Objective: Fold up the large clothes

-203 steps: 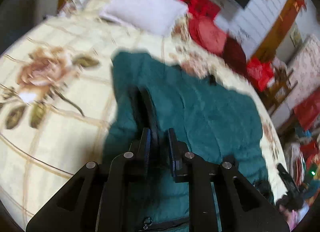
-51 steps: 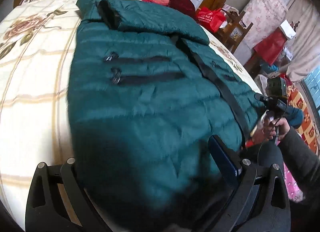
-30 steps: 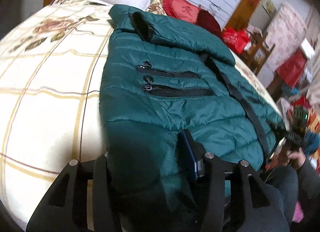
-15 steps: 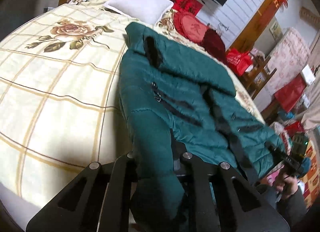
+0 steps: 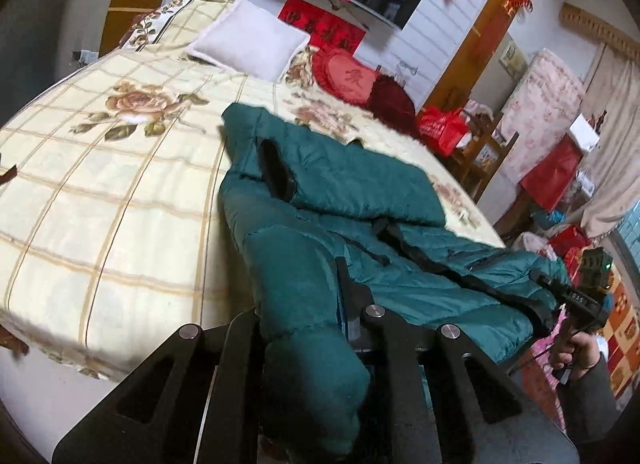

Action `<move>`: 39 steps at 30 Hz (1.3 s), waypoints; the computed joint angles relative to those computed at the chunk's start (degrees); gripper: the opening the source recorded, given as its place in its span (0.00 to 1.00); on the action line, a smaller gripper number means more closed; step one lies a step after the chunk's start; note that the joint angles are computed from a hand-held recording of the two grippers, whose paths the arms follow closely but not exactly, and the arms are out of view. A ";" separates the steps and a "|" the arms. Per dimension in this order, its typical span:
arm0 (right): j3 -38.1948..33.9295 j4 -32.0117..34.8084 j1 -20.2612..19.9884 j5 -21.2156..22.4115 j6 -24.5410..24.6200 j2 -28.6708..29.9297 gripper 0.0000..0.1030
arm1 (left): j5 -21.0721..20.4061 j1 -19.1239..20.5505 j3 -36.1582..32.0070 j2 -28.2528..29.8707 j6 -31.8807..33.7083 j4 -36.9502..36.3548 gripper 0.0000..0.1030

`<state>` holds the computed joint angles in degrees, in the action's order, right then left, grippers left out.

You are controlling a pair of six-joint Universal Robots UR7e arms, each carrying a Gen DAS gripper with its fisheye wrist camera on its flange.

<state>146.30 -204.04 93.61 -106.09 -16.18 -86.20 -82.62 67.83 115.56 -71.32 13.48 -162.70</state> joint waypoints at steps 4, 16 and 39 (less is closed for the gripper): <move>2.19 -2.62 -2.25 0.70 0.12 1.54 0.15 | 6.22 -1.30 0.88 0.89 -1.59 0.31 0.12; 1.05 -8.49 2.06 -8.50 2.43 7.12 0.15 | 23.23 -6.41 4.95 2.23 -4.88 -0.53 0.12; 3.26 -13.66 2.26 -8.97 3.44 9.09 0.16 | 23.32 -6.00 5.15 2.58 -5.37 -0.14 0.12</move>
